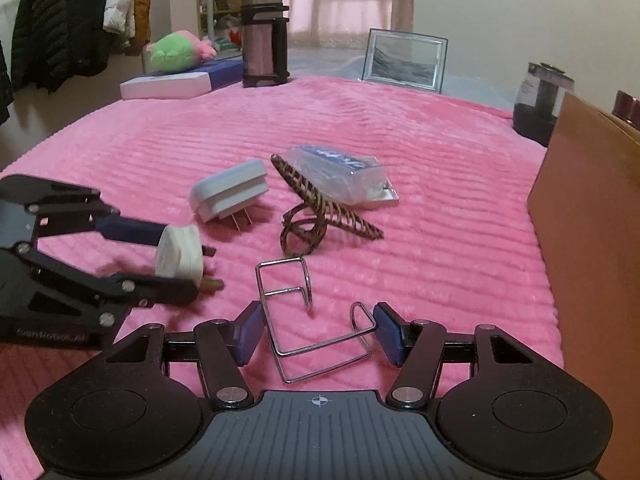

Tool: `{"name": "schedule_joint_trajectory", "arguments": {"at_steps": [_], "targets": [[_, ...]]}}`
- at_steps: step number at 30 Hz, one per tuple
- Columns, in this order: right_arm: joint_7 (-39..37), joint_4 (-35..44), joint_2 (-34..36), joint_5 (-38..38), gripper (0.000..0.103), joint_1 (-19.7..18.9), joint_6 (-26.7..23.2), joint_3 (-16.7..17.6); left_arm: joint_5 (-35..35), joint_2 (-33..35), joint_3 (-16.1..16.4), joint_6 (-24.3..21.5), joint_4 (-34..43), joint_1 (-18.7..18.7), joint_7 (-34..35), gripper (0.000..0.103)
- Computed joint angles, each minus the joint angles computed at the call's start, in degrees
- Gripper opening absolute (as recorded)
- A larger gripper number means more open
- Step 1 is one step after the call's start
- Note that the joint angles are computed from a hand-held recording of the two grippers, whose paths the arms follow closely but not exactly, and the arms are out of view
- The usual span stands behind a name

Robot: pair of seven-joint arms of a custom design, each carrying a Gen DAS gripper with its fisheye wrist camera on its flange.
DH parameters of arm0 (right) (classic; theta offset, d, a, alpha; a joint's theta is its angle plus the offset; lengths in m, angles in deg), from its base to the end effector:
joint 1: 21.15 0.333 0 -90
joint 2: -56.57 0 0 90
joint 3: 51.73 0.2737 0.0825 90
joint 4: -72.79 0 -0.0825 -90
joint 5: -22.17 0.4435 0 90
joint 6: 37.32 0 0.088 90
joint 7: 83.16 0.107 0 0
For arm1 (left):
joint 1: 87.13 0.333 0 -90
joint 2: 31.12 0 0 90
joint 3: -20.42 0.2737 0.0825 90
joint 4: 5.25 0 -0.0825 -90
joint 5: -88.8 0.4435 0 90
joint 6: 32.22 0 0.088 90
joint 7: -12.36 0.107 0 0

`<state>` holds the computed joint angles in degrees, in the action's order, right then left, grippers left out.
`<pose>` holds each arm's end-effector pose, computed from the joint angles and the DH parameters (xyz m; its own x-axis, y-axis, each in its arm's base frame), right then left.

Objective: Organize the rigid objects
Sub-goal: 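Grasp the white plug with the left tool while the right tool grasps the wire stand, then carry the white plug and wire stand into the box and open both tools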

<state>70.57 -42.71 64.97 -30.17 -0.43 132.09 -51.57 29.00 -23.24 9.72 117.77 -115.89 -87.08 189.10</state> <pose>0.5971 0.2844 0.3791 0.1192 -0.9908 -0.0647 -0.6442 -0.0276 -0.7644 0.6662 -0.1024 0.3994 -0.7546 -0.6510 -0.0822 -0.3589 0.5144 -0.7789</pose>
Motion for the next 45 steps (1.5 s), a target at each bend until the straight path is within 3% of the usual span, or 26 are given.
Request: {"name": "schedule_joint_trajectory", "arguments": {"at_steps": [6, 17, 28, 45], "targets": [[5.72, -1.40, -1.97, -2.10, 0.057, 0.38, -3.41, 0.62, -0.85, 0.29, -0.30, 0.50, 0.32, -0.11, 2.11, 0.045], [3.79, -1.46, -1.55, -5.66, 0.057, -0.22, -3.26, 1.35, -0.81, 0.27, -0.50, 2.01, -0.38, -0.37, 3.08, 0.046], [7.98, -2.77, -2.83, -8.79, 0.052, -0.63, -0.65, 0.81, 1.63, -0.59, -0.21, 2.05, -1.20, -0.59, -1.43, 0.045], [16.65, -7.23, -9.19, -12.58, 0.052, -2.05, -4.57, 4.58, 1.47, -8.53, 2.97, -1.51, -8.45, -1.91, -6.82, 0.045]]}}
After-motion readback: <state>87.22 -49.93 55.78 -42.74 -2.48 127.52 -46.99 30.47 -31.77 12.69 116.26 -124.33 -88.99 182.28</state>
